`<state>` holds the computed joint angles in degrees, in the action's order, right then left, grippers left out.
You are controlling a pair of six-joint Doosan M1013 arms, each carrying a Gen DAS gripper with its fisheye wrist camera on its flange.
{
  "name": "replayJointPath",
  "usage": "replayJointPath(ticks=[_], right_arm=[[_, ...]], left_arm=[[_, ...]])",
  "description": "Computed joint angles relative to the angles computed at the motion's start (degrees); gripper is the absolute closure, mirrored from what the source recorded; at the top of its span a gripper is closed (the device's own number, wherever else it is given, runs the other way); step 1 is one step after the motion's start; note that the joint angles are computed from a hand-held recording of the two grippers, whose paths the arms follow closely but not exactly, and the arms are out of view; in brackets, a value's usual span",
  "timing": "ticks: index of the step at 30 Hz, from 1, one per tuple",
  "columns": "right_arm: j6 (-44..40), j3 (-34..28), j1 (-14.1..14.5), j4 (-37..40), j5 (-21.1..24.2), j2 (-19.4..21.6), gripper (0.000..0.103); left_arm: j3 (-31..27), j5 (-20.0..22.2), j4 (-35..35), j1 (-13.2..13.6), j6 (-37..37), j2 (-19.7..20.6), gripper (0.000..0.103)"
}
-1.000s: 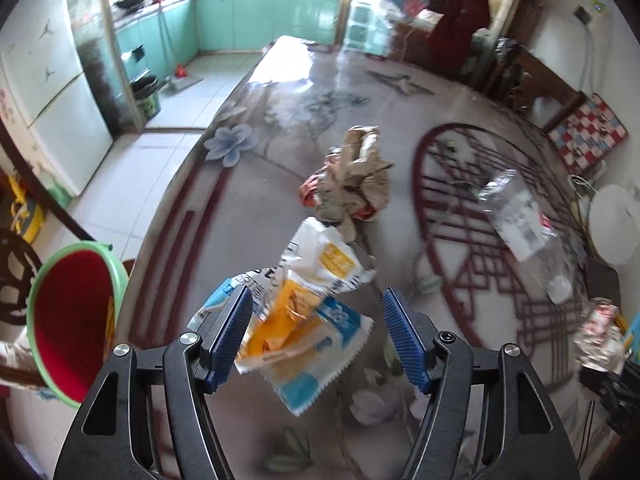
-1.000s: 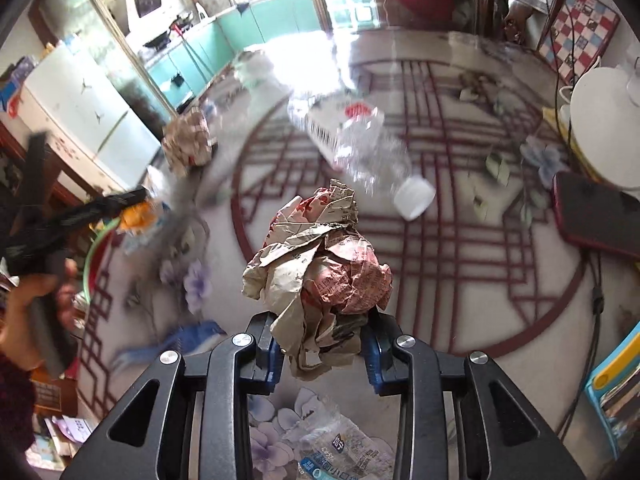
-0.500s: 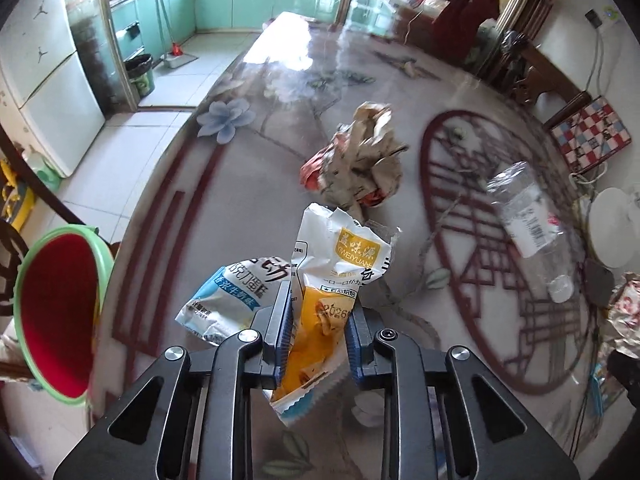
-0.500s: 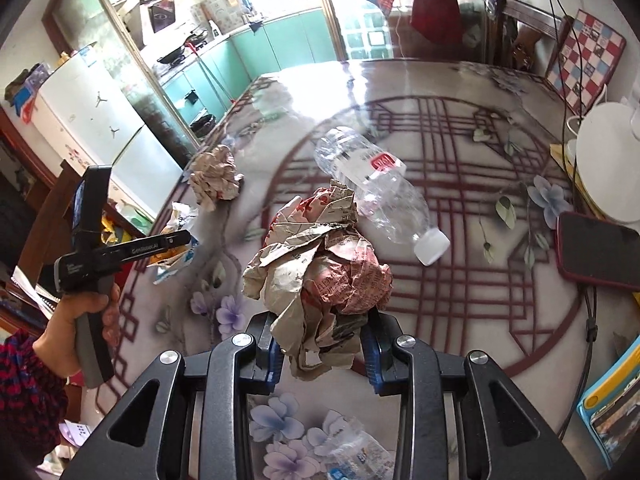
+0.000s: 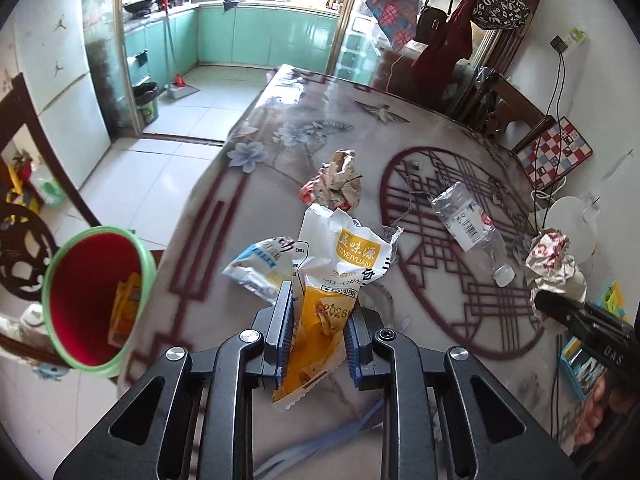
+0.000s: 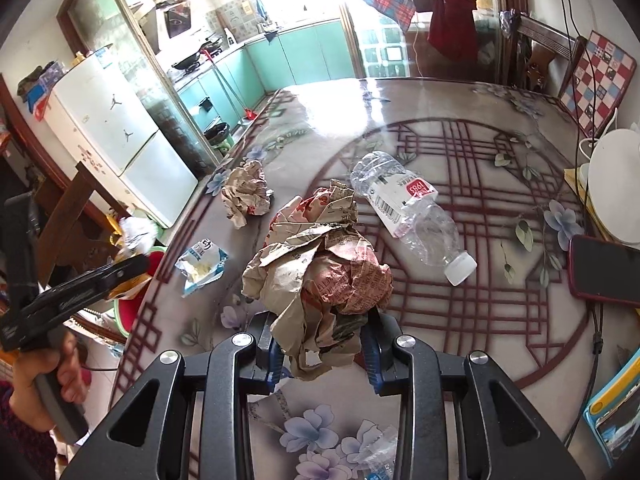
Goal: Collect trash
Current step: 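Grasp crumpled brown paper with the right tool while the left tool grasps a white snack wrapper, then carry the paper and snack wrapper over the red bin with both tools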
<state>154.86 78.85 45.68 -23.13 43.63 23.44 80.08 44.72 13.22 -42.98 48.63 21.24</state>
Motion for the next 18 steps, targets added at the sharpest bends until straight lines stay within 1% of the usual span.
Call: replayJointPath(ticks=[6, 11, 18], right_arm=[[-0.7, -1.5, 0.4, 0.4, 0.2, 0.9, 0.073], [-1.3, -2.9, 1.0, 0.1, 0.6, 1.6, 0.073], [-1.1, -4.8, 1.8, -0.8, 2.0, 2.6, 0.073]], left_arm=[[1.9, -0.4, 1.3, -0.6, -1.2, -1.5, 0.081], [2.4, -0.7, 1.0, -0.2, -0.7, -2.1, 0.081], [4.0, -2.3, 1.0, 0.4, -0.6, -3.2, 0.081]])
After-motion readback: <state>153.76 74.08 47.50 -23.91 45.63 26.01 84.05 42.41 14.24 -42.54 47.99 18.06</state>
